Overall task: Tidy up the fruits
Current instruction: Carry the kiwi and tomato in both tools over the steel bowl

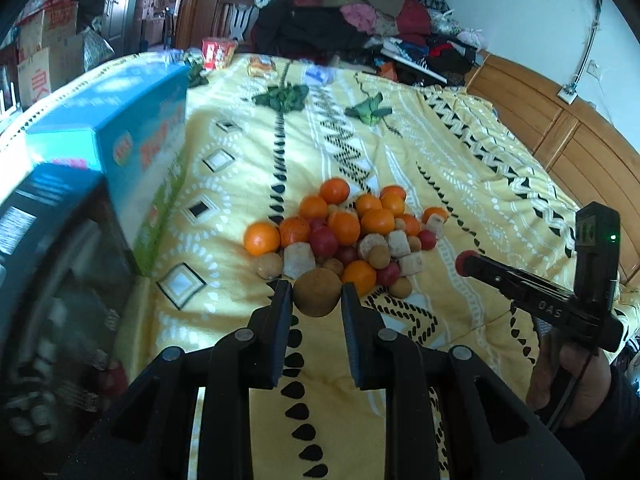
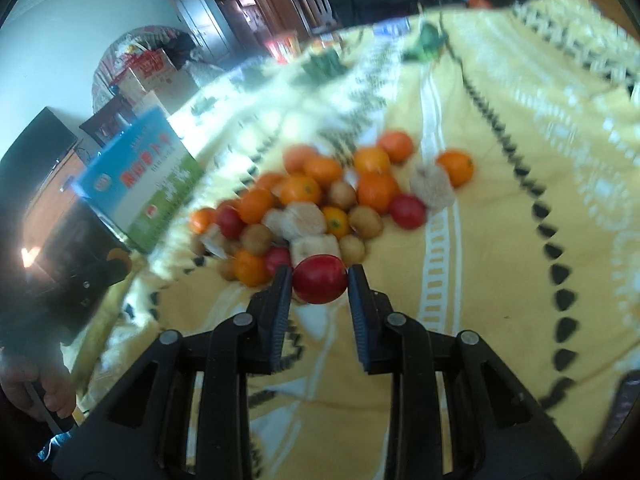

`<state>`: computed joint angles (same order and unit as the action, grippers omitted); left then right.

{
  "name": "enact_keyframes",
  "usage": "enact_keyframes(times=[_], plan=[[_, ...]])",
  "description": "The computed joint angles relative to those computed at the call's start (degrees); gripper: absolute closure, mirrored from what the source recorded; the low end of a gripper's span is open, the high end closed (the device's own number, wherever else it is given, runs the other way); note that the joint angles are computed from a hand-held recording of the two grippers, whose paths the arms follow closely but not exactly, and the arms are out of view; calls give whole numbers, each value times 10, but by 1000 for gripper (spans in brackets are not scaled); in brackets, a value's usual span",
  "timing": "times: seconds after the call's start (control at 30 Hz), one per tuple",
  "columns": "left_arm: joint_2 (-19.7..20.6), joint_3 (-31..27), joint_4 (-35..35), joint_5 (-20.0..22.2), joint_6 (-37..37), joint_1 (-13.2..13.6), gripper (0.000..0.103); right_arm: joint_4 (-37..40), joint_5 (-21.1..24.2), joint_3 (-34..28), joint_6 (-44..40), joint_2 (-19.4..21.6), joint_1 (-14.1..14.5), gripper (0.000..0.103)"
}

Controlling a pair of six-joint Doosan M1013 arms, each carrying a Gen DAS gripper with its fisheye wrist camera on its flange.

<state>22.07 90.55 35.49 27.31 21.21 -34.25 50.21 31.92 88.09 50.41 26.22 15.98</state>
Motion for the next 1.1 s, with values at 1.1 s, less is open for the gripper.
enact_keyframes(times=[1.1], plan=[[-282, 291, 185, 233, -407, 52, 79, -87, 140, -197, -25, 46, 261, 74]])
